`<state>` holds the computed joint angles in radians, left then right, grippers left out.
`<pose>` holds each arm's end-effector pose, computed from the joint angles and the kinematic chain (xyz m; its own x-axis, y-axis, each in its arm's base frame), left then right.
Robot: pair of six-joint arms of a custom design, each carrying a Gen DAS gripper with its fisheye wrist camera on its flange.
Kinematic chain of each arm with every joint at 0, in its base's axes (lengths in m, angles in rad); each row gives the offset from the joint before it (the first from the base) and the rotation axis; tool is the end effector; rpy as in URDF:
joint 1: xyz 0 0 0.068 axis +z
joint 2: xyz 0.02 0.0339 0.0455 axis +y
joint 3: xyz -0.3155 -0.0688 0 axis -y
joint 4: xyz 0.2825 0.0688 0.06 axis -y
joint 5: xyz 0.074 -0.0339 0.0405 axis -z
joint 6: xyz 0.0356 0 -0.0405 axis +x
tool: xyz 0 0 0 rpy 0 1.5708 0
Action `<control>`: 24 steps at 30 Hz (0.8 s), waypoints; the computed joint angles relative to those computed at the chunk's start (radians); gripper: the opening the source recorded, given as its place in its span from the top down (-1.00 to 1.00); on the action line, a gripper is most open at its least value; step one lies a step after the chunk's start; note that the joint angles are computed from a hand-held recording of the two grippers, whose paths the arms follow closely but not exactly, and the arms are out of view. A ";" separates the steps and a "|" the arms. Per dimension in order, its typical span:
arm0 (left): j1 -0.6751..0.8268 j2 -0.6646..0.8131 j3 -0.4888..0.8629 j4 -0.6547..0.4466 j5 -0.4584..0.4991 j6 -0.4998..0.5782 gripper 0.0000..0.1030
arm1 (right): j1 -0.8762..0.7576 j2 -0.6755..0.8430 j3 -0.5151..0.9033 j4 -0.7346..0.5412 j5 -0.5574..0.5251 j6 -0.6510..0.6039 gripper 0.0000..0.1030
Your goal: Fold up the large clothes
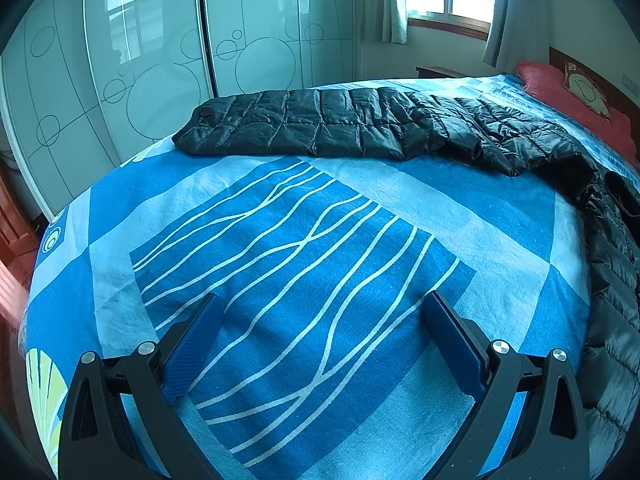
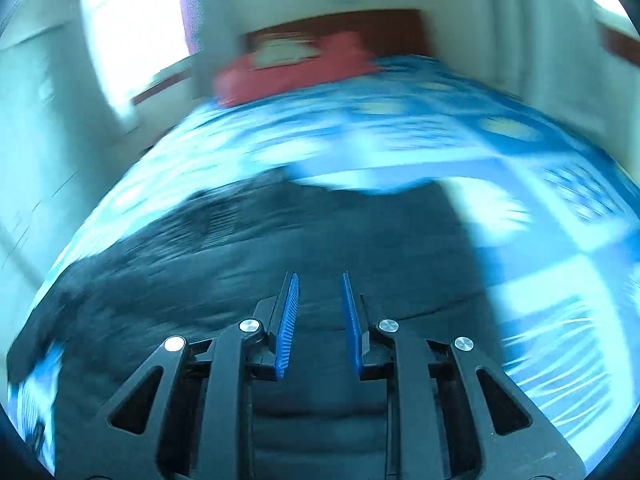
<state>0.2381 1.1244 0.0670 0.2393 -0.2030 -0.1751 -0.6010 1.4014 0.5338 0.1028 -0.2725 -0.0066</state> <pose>0.1433 0.0422 0.1020 -0.6348 -0.3297 -0.6988 -0.4829 0.8753 0.0258 0.2309 -0.1467 0.1728 -0.5736 0.3856 -0.7227 0.3807 0.9067 0.1816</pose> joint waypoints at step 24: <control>-0.003 0.003 0.002 -0.001 -0.007 0.000 -0.93 | -0.084 0.515 0.344 -0.019 -0.080 -0.051 0.67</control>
